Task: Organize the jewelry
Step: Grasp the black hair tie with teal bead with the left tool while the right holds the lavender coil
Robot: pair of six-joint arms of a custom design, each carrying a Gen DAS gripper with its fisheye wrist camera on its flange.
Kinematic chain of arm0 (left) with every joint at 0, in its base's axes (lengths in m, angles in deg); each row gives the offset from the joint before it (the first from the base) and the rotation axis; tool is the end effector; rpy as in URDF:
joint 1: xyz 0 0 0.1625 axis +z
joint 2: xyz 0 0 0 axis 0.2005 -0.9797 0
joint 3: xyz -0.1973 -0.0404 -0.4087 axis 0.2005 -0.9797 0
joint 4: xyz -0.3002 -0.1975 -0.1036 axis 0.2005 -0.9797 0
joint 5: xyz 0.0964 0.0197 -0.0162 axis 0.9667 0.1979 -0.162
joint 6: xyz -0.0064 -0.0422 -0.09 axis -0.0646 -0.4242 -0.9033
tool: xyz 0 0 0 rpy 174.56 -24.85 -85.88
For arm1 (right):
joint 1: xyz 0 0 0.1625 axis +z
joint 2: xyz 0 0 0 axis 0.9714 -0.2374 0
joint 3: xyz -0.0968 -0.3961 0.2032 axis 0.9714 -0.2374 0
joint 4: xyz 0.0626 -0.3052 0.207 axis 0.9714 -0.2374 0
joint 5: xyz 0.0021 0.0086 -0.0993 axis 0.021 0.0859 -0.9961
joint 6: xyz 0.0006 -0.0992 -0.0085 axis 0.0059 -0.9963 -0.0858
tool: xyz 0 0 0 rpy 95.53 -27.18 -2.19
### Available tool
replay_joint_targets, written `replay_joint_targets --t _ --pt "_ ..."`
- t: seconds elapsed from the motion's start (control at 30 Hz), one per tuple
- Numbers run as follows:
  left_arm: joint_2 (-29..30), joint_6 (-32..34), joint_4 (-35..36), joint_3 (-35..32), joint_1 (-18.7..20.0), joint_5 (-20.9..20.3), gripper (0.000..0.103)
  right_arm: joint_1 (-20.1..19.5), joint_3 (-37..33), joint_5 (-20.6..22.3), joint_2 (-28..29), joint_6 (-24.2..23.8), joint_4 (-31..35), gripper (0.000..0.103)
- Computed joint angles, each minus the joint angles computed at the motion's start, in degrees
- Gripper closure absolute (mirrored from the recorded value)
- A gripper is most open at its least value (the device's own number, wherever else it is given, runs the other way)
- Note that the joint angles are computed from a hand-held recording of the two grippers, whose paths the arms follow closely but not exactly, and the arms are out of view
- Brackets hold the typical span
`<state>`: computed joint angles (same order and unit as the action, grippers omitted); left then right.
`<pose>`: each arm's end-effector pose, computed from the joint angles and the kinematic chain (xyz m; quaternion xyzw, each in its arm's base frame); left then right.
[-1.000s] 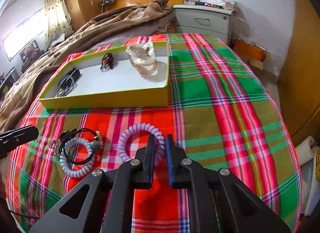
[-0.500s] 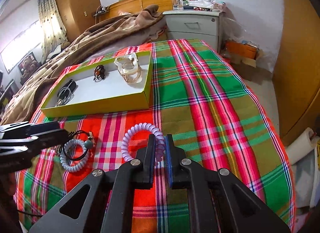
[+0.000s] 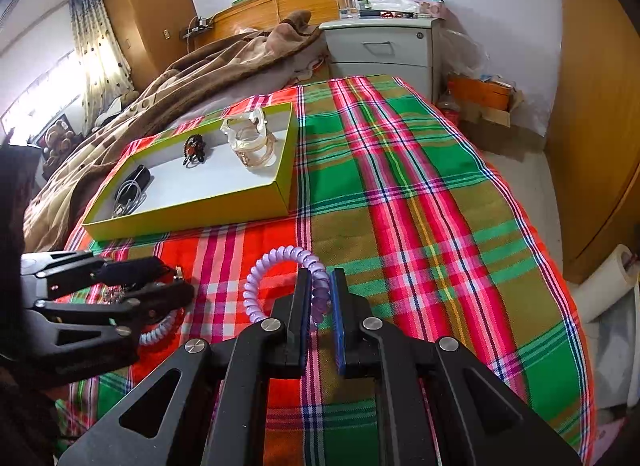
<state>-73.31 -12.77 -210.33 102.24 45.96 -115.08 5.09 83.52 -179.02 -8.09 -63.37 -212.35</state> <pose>-0.2634 -0.7845 -0.0691 0.2120 0.9082 -0.1878 0.3083 -0.0085 -0.7930 0.1948 0.1905 -0.9092 0.2852 0.2362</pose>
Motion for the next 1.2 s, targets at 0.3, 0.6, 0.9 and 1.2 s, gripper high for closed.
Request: replay_joint_targets --t 0.3,0.6,0.9,1.2 --pt "1.1 1.7 -0.5 -1.3 0.1 0.5 0.060 -0.3 0.1 0.8 -0.3 0.5 0.2 0.093" --pt "0.8 0.5 -2.4 -0.8 0.6 -0.2 0.084 -0.3 0.1 0.8 -0.3 0.6 0.2 0.093" --pt "0.2 -0.4 -4.1 0.2 0.8 -0.9 0.086 -0.3 0.2 0.7 -0.4 0.9 -0.2 0.093" --pt "-1.0 0.1 -7.3 2.5 0.4 -0.8 0.087 -0.1 0.4 0.8 -0.5 0.8 -0.7 0.093"
